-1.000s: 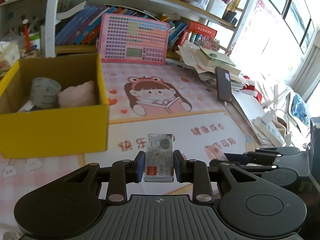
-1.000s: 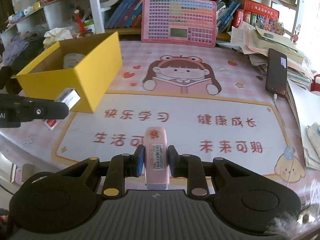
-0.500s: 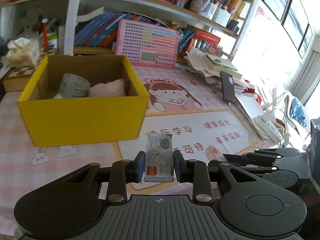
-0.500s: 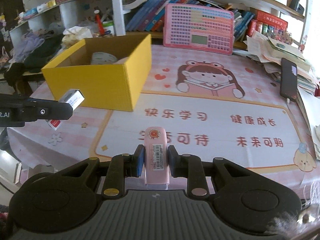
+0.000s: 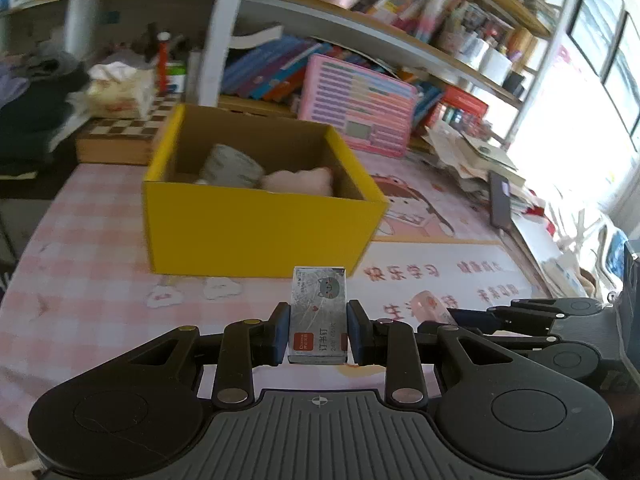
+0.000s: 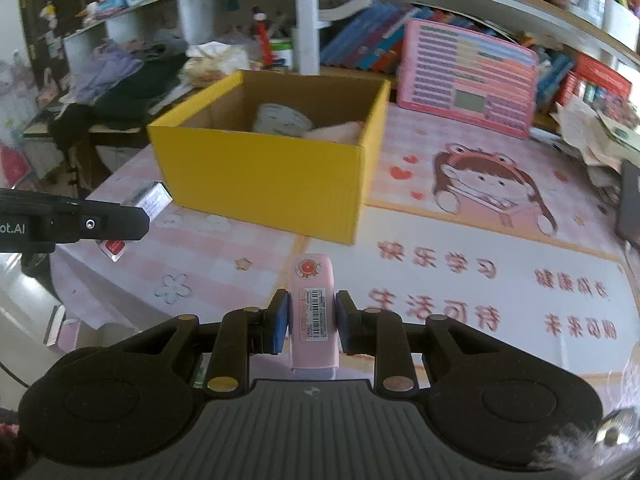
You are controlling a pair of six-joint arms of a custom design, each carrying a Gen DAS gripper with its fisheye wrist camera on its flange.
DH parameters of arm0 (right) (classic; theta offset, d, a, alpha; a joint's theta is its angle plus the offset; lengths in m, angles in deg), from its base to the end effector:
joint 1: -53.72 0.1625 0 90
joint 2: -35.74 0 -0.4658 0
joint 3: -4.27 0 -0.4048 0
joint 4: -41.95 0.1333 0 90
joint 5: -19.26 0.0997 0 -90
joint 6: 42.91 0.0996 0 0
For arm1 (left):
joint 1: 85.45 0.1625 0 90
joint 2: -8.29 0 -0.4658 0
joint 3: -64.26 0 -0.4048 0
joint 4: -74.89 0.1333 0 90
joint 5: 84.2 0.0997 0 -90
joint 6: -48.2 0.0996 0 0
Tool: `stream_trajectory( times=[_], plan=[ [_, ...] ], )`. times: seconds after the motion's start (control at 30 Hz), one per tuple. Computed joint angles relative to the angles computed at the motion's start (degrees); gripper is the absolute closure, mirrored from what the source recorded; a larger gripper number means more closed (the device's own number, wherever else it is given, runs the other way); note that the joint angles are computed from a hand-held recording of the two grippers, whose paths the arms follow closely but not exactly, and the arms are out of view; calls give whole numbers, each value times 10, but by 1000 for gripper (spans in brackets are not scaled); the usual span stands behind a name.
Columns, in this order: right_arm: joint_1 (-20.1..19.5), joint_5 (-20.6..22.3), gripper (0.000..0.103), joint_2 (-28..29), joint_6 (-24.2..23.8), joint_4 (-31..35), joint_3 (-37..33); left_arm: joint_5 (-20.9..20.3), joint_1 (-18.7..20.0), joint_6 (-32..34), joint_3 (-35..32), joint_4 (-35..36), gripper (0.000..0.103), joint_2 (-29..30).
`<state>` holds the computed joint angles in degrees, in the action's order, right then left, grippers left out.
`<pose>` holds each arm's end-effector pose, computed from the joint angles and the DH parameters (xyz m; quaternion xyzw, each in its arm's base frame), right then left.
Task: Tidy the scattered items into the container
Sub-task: 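Carry the pink stick in the right tool while the left tool carries the package to the box, then lower into the yellow box and open the right tool while the left tool releases the package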
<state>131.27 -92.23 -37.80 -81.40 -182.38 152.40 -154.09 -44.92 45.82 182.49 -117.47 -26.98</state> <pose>0.0148 -0.3820 0.2584 0.1015 -0.8510 0.3722 0.3564 -0.3130 -0.4880 -0.0254 0.3607 0.9015 -0.2244 0.0822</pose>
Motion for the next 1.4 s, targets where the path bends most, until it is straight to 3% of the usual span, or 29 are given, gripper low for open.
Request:
stream_trajectory(
  times=[0.47, 0.7, 0.97, 1.4],
  plan=[
    [19, 39, 80, 20, -54, 60, -56, 45, 17, -26, -12, -32, 75, -2],
    [16, 86, 80, 15, -59, 83, -116, 49, 22, 18, -77, -44, 75, 27],
    [12, 108, 80, 38, -82, 137, -218, 61, 35, 70, -171, -63, 75, 82],
    [7, 74, 80, 131, -129, 287, -412, 80, 69, 102, -310, 61, 75, 153]
  ],
)
